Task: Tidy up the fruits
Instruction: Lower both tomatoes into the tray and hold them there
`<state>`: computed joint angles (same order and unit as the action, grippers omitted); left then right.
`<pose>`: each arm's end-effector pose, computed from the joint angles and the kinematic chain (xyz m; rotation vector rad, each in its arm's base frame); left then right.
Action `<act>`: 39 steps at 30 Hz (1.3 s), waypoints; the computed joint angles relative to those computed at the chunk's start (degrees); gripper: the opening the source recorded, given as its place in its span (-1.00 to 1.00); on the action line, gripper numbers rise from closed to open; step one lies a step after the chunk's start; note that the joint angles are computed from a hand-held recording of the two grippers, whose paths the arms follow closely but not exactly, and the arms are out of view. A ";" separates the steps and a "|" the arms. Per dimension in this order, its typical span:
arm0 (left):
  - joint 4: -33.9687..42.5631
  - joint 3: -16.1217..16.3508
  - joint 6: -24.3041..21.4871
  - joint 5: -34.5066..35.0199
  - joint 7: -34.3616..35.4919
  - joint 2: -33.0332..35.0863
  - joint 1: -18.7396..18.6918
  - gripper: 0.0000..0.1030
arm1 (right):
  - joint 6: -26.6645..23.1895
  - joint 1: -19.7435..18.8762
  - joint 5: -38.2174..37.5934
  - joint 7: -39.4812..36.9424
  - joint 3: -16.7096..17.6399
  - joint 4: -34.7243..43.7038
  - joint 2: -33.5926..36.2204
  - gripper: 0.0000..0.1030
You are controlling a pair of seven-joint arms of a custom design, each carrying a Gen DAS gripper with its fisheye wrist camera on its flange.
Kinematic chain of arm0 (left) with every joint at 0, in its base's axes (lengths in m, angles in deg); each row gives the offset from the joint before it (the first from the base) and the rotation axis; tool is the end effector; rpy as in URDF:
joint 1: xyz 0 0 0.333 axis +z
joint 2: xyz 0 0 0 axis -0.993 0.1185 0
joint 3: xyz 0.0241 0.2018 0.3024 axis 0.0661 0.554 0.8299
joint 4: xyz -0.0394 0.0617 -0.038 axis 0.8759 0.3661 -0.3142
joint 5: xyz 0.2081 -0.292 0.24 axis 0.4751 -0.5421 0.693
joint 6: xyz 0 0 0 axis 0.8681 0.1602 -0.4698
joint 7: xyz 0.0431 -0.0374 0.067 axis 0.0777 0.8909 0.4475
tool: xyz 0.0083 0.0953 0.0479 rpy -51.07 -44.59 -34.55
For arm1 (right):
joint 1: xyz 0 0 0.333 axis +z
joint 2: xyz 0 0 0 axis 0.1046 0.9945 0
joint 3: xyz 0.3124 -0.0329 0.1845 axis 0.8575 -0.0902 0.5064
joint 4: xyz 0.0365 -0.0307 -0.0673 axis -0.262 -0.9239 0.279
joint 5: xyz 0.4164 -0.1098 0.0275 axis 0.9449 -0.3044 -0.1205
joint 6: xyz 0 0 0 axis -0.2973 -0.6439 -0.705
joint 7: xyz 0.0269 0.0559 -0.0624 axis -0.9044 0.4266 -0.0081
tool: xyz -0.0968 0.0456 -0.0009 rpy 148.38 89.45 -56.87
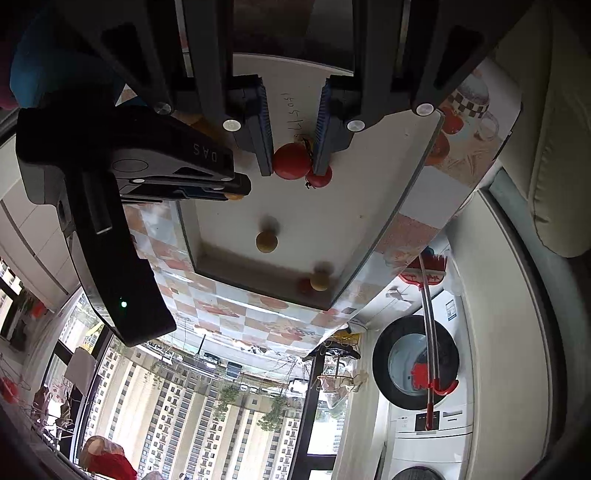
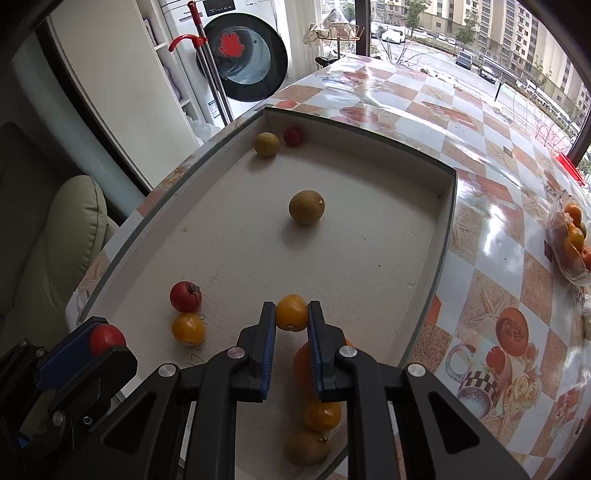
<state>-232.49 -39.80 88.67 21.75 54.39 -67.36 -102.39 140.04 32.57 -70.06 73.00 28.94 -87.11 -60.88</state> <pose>0.3539 -0.1737 0.4766 -1.8216 1.8995 -0.9488 0.4746 0.3578 0.4659 -2.1549 1.6536 -0.2755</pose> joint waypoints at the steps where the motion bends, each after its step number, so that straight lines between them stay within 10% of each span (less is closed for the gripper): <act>1: -0.04 -0.63 -0.36 0.14 -0.62 -0.29 0.66 -0.56 | -0.01 0.06 -0.09 -0.27 0.04 0.11 0.13 -0.64; 17: 1.40 -7.97 -4.32 6.90 -11.65 -2.46 7.29 -0.56 | 3.09 0.99 10.70 -13.11 -0.36 -0.10 1.29 -0.64; 39: 4.42 -7.77 -6.80 10.98 -13.63 1.62 6.79 -0.56 | 5.20 0.00 13.54 -15.61 -0.95 -0.81 1.76 -0.64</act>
